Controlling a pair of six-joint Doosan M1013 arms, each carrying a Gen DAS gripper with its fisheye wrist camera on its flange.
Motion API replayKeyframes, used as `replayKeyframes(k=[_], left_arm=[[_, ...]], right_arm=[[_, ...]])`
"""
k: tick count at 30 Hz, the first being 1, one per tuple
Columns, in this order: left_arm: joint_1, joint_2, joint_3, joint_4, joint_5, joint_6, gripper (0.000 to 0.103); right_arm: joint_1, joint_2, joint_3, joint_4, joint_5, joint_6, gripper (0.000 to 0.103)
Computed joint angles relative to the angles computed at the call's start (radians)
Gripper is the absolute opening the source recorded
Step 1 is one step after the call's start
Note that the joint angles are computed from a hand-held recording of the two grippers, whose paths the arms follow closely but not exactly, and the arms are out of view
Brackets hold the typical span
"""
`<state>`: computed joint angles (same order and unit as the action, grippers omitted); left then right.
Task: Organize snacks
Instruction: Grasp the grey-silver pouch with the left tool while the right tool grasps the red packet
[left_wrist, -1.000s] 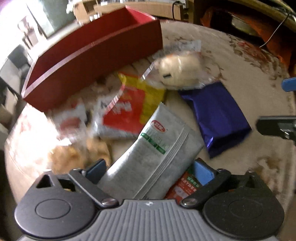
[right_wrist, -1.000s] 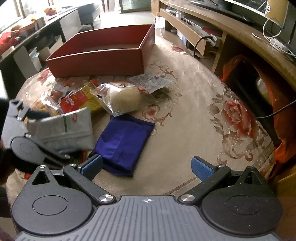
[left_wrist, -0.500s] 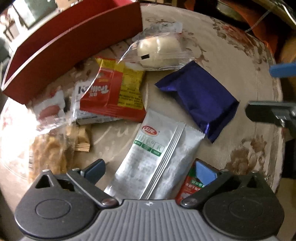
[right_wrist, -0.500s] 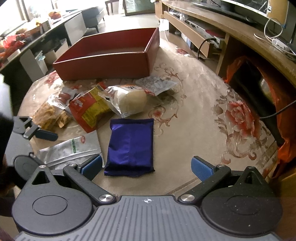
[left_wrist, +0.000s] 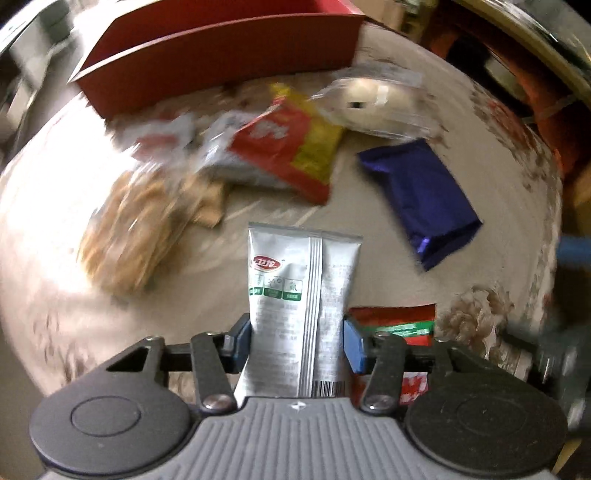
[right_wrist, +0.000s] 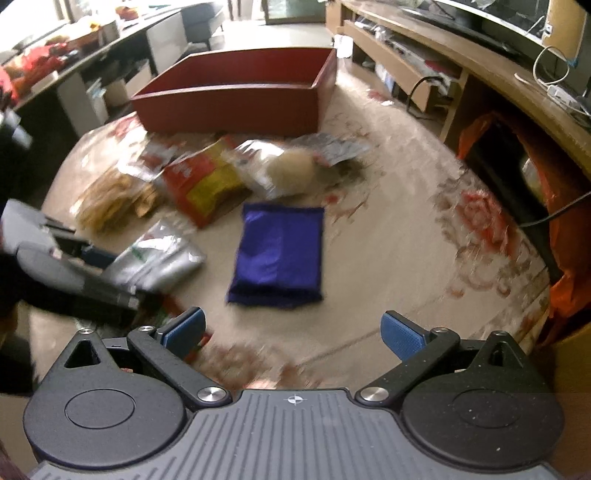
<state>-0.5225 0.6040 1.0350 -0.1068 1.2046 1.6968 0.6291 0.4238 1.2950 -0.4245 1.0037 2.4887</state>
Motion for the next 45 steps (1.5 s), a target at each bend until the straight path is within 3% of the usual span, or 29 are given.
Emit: replayKeyframes(k=[9,14,19,28,33,35,40,45], left_arm=[[0.035,-0.031,0.042,-0.037,-0.02,-0.137,0.049],[0.048,-0.049,0.074,-0.041,-0.029,-0.149,0.05],[0.051,-0.065,0.105,-0.038,-0.064,-0.13,0.051],[0.018,-0.084,0.144,0.048,-0.115,-0.086,0.062],[0.006,-0.088,0.156,0.081,-0.116,-0.08,0.081],[0.002,-0.086,0.158,0.093,-0.106,-0.082,0.089],[0.0,-0.087,0.163,0.096,-0.112,-0.093,0.09],[-0.003,-0.087,0.162,0.109,-0.106,-0.134,0.085]], right_arm=[[0.044,0.066,-0.063,0.112,0.029,-0.013,0.102],[0.068,0.136,-0.147,0.068,0.088,-0.027,0.101],[0.062,0.153,-0.16,0.057,0.11,-0.018,0.103],[0.053,0.148,-0.15,0.09,0.09,-0.044,0.103],[0.053,0.139,-0.14,0.1,0.089,-0.116,0.102],[0.05,0.133,-0.135,0.113,0.09,-0.135,0.097],[0.045,0.111,-0.118,0.119,0.089,-0.169,0.073],[0.042,0.103,-0.111,0.117,0.083,-0.179,0.066]])
